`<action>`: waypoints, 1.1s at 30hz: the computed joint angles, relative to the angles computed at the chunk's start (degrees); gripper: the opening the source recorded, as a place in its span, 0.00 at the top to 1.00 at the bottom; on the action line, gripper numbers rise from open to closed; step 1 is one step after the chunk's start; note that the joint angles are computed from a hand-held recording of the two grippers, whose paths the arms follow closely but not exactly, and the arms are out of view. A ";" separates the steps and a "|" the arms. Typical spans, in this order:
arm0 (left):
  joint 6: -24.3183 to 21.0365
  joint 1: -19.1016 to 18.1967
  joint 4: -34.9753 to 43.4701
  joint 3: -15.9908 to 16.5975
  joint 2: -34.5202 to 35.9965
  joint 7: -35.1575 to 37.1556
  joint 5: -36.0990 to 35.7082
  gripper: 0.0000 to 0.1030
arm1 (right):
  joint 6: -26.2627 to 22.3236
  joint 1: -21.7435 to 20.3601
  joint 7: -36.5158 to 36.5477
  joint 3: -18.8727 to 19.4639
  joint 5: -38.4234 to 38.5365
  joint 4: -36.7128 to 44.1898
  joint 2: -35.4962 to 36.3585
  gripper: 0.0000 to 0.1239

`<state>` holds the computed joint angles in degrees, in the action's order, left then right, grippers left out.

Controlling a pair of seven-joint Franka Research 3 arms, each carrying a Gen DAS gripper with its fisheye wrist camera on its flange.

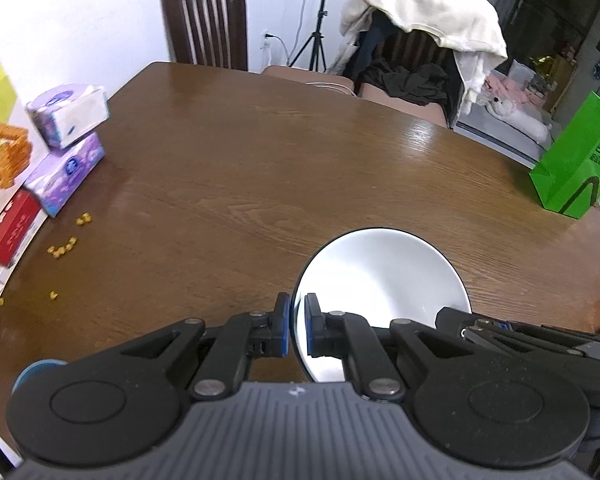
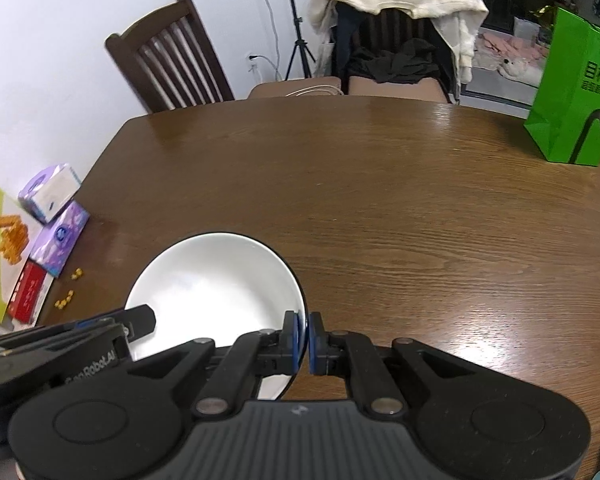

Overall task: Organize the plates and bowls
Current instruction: 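Carry the white bowl with both grippers toward the nested blue bowl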

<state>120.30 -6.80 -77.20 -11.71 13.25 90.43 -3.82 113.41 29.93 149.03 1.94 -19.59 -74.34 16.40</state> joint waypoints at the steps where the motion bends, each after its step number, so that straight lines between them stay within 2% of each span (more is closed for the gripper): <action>1: 0.14 0.27 -0.46 0.13 -0.38 0.12 -0.17 0.93 | -0.26 0.19 -0.15 0.14 0.00 0.73 0.45 0.96; 25: 0.61 4.85 -7.59 3.22 -7.64 1.54 -2.55 0.93 | -7.74 7.31 -4.77 -2.03 1.79 20.92 12.33 0.96; 33: 0.70 6.40 -9.42 4.32 -9.17 2.93 -3.63 0.93 | -12.33 9.75 -6.40 -3.24 3.14 32.57 19.34 0.96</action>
